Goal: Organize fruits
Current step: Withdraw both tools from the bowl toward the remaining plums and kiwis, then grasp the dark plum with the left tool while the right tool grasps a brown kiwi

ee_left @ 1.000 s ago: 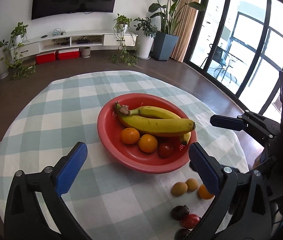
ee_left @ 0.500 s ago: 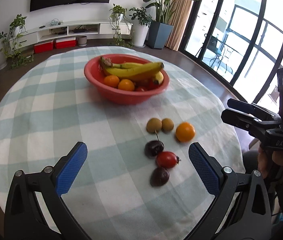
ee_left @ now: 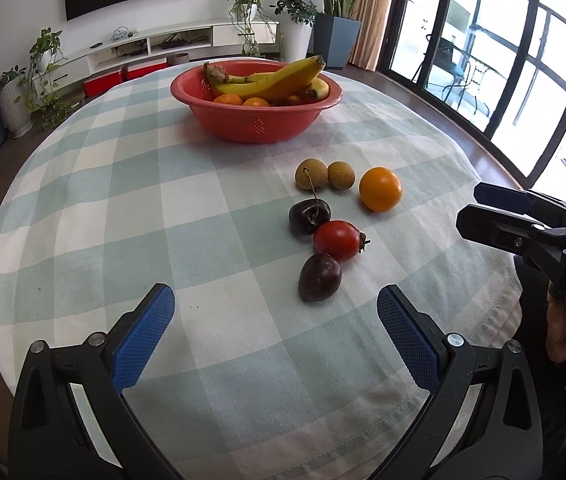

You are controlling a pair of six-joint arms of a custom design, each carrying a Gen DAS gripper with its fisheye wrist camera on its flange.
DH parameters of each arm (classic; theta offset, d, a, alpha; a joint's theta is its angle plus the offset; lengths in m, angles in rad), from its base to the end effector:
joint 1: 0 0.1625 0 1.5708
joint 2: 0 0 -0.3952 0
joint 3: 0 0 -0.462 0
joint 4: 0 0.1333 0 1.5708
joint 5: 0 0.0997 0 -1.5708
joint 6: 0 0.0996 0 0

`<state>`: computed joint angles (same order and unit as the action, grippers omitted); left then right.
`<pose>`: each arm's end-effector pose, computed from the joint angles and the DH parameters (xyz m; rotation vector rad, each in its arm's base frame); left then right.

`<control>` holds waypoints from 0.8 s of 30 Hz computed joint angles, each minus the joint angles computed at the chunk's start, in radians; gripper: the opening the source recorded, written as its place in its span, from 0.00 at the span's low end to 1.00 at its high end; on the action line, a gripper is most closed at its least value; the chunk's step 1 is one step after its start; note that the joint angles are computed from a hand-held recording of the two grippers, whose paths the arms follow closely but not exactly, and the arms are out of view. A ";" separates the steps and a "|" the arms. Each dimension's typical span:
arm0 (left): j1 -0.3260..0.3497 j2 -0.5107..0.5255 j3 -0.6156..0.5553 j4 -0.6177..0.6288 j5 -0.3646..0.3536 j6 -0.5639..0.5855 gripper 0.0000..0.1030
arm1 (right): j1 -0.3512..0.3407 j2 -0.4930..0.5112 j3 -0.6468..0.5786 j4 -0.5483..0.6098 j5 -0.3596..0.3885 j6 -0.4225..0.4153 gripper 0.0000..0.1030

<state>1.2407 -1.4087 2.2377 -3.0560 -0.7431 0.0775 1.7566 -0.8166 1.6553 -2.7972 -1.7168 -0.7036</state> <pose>0.0347 -0.5362 0.2193 0.1262 2.2770 -0.8864 0.2477 -0.6748 0.0534 1.1943 -2.6017 0.4896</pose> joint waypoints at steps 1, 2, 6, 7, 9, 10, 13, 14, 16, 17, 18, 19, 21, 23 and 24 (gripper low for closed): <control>0.004 0.002 -0.005 0.007 -0.006 0.002 1.00 | 0.001 0.000 -0.001 0.002 -0.004 0.000 0.85; 0.007 0.005 -0.009 0.014 -0.010 0.005 1.00 | 0.003 0.000 -0.001 0.006 -0.008 -0.001 0.81; 0.012 0.023 -0.027 0.036 -0.031 0.035 0.99 | 0.006 0.003 0.000 0.014 -0.026 -0.010 0.73; 0.012 0.029 -0.031 0.039 -0.032 0.043 0.99 | 0.007 0.004 -0.002 0.017 -0.029 -0.012 0.72; 0.014 0.039 -0.041 0.034 -0.035 0.058 0.99 | 0.008 0.003 -0.001 0.019 -0.029 -0.016 0.70; 0.016 0.042 -0.045 0.033 -0.044 0.061 0.99 | 0.008 0.004 -0.002 0.019 -0.030 -0.017 0.70; 0.021 0.054 -0.064 0.036 -0.056 0.081 0.97 | 0.008 0.005 -0.006 0.027 -0.031 -0.012 0.69; 0.023 0.057 -0.070 0.041 -0.061 0.087 0.94 | 0.009 0.004 -0.006 0.027 -0.031 -0.012 0.69; 0.025 0.062 -0.078 0.052 -0.070 0.096 0.85 | 0.009 0.005 -0.007 0.030 -0.033 -0.010 0.69; 0.027 0.063 -0.083 0.062 -0.076 0.098 0.81 | 0.009 0.006 -0.010 0.038 -0.035 -0.007 0.69; 0.031 0.064 -0.087 0.074 -0.084 0.097 0.79 | 0.010 0.008 -0.015 0.045 -0.038 -0.005 0.68; 0.033 0.066 -0.091 0.085 -0.086 0.096 0.76 | 0.013 0.012 -0.021 0.047 -0.045 -0.006 0.68; 0.036 0.073 -0.096 0.092 -0.083 0.097 0.75 | 0.017 0.025 -0.041 0.053 -0.056 -0.011 0.67; 0.042 0.076 -0.099 0.094 -0.090 0.094 0.73 | 0.022 0.044 -0.070 0.061 -0.071 -0.011 0.67; 0.045 0.076 -0.101 0.096 -0.095 0.093 0.72 | 0.024 0.056 -0.089 0.074 -0.079 -0.010 0.67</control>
<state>1.2856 -1.3325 2.1364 -2.9596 -0.8379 0.1703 1.7806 -0.7604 1.5668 -2.7230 -1.7962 -0.7137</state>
